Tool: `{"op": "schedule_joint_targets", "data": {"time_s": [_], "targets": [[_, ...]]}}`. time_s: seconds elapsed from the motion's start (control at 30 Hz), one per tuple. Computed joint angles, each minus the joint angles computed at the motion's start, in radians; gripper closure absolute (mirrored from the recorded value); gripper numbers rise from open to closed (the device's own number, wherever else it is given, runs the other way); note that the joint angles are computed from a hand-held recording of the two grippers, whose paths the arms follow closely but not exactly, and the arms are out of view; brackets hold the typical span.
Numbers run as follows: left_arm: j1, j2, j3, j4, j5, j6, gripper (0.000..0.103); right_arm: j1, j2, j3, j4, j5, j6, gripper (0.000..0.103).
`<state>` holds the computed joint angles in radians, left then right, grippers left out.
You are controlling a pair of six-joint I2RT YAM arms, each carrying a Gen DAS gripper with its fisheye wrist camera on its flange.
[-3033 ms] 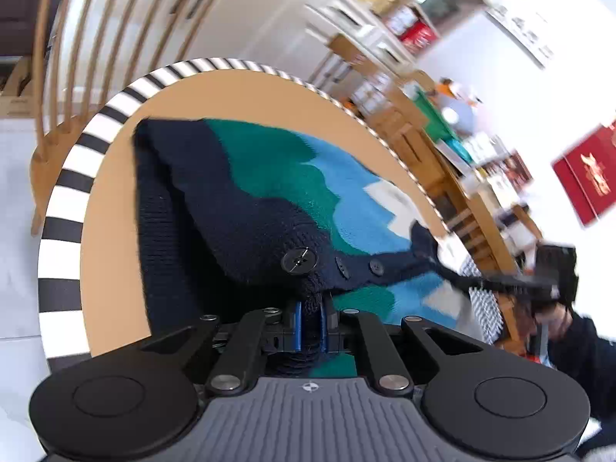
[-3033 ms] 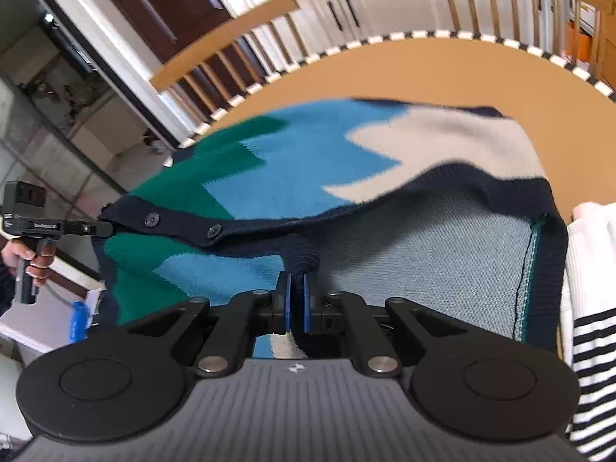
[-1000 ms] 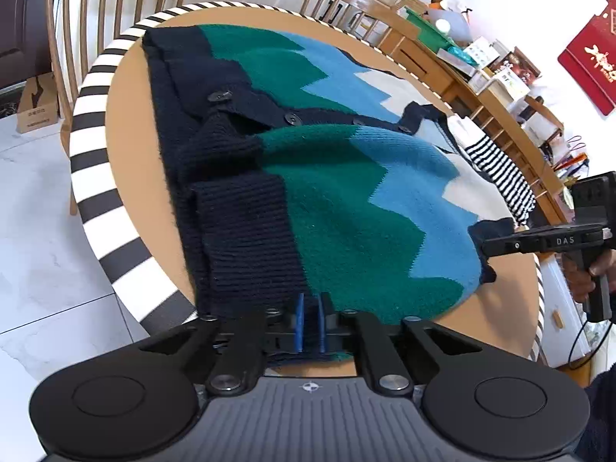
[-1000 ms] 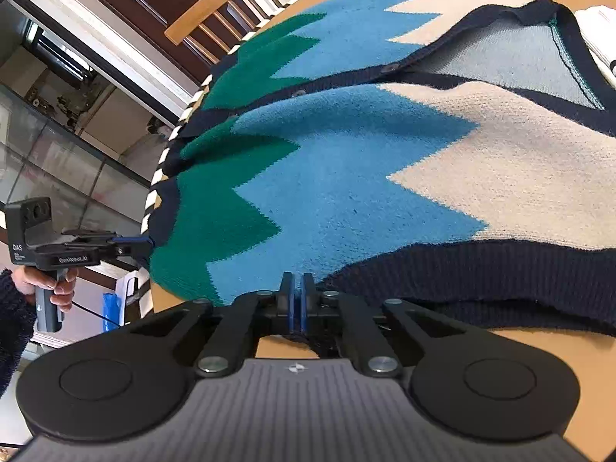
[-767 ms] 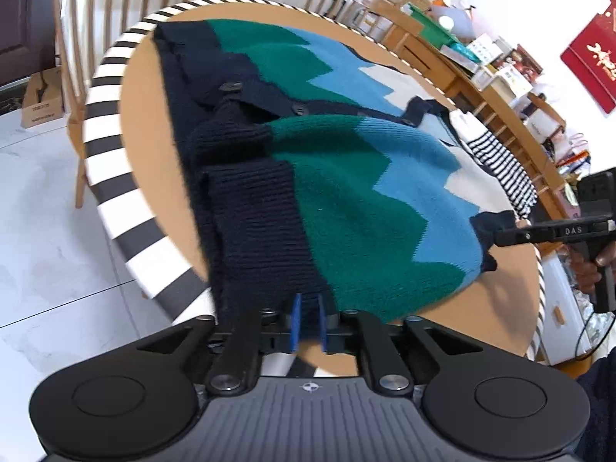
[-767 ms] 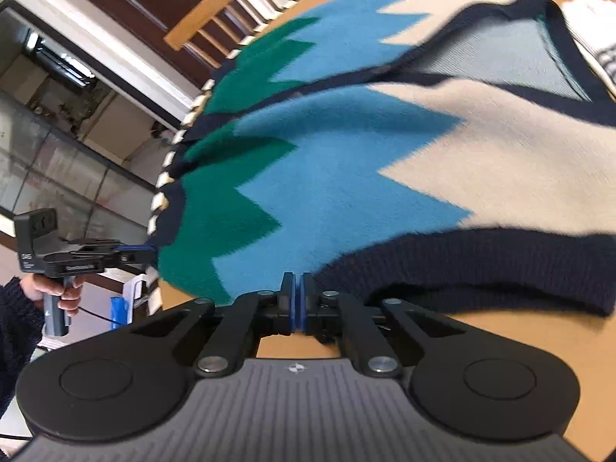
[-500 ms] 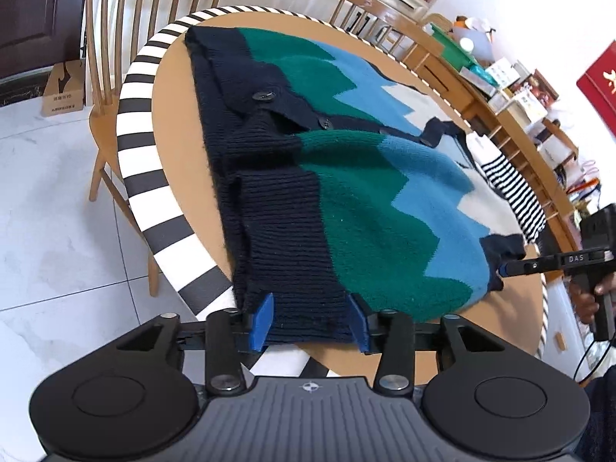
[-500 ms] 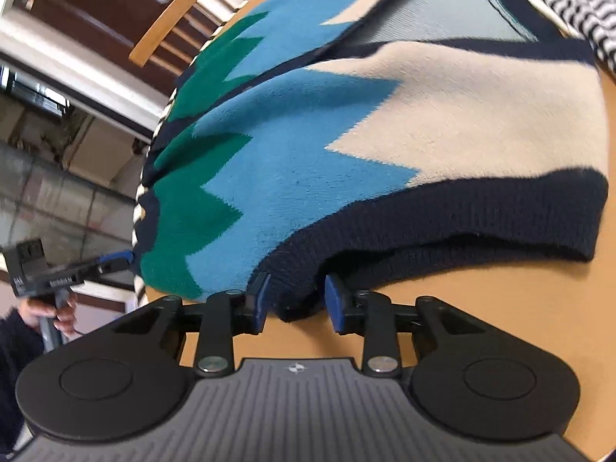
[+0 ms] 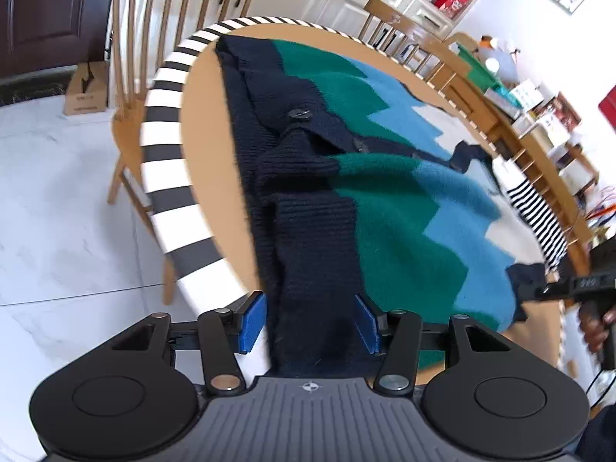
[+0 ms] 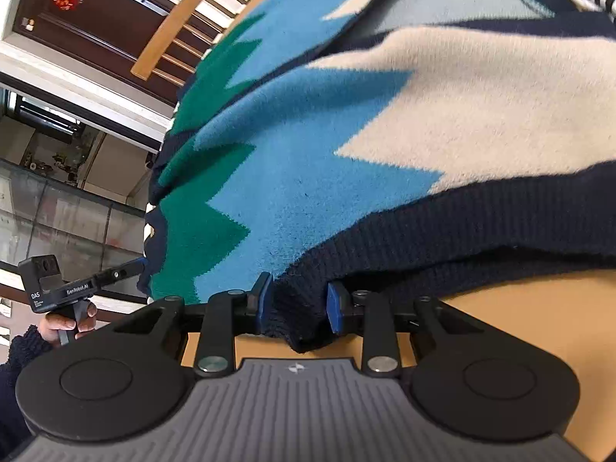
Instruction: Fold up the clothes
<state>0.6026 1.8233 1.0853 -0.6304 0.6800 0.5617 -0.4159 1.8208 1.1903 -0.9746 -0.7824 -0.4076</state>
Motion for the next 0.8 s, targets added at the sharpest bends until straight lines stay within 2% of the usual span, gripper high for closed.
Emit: {"op": "schedule_joint_targets", "data": {"time_s": [0.2, 0.4, 0.47, 0.6, 0.73, 0.8], "targets": [[-0.046, -0.007, -0.004, 0.051, -0.026, -0.024, 0.046, 0.007, 0.014, 0.042, -0.041, -0.004, -0.029, 0.071], [-0.014, -0.068, -0.029, 0.04, -0.029, 0.01, 0.042, 0.001, 0.02, 0.05, -0.057, -0.002, -0.045, 0.071], [-0.008, -0.079, -0.034, 0.055, -0.014, -0.009, 0.042, 0.0, 0.024, 0.047, -0.054, -0.002, -0.036, 0.071], [-0.021, -0.04, -0.008, 0.047, 0.032, -0.05, 0.041, 0.005, 0.022, 0.041, -0.048, -0.004, -0.031, 0.071], [-0.053, -0.001, 0.0, 0.071, -0.012, -0.055, 0.041, 0.008, 0.008, 0.04, -0.044, -0.009, -0.035, 0.071], [-0.047, 0.007, 0.002, 0.073, -0.005, -0.059, 0.04, 0.007, 0.002, 0.038, -0.041, -0.011, -0.036, 0.071]]}}
